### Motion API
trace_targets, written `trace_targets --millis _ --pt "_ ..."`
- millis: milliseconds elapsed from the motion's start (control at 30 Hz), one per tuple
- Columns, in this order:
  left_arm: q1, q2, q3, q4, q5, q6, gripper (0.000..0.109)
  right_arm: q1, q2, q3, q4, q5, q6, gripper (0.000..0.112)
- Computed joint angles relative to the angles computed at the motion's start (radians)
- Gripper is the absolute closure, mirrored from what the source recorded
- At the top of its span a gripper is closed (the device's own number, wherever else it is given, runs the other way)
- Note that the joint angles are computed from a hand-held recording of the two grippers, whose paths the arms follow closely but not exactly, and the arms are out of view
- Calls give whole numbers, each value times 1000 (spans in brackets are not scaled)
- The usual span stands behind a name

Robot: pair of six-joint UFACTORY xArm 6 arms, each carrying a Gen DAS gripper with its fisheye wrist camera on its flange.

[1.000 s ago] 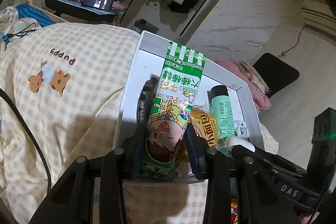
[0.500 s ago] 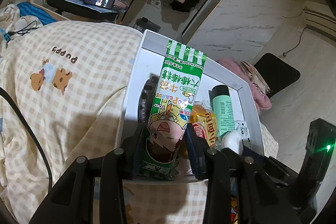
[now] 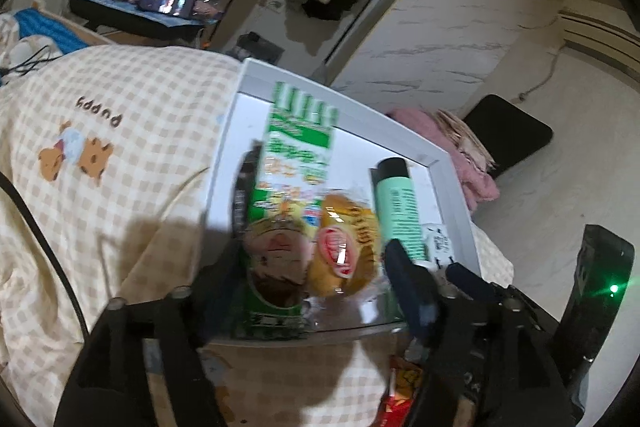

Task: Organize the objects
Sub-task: 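Lower both held items into the box and open both tools, then withdraw both tools from the box toward the chip bag and candy stick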

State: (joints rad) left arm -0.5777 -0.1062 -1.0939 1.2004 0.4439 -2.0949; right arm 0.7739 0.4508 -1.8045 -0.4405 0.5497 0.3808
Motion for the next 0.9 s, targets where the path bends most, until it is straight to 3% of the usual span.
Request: trace_targets --millis 33,133,267,467,533,567,667,733,800,900 --pt "-9 1 -6 -10 22 16 28 -2 -7 13 -2 -18 9 35" --pt "-54 -1 -23 -31 125 19 27 -9 -37 60 21 -82 9 34" --pt "-82 -39 -9 5 193 -20 26 -16 -68 84 95 -114 -3 34" --pt "-77 -160 84 134 185 -217 24 -26 -168 146 144 -159 26 34" --pt "-87 -200 120 222 204 -350 24 -23 -200 178 203 -195 19 30" --pt "-101 -216 136 253 232 -418 24 -21 -218 206 235 -226 43 23" --pt "-132 -246 163 276 263 -522 24 -7 -267 288 466 -298 -31 23" --pt "-162 -246 147 239 295 -467 24 -3 -293 290 497 -258 -49 23" --pt "-206 -223 97 177 354 -369 24 -7 -343 334 451 -301 -16 23" --pt "-279 -164 0 105 441 -244 23 0 -458 485 510 -405 -19 23"
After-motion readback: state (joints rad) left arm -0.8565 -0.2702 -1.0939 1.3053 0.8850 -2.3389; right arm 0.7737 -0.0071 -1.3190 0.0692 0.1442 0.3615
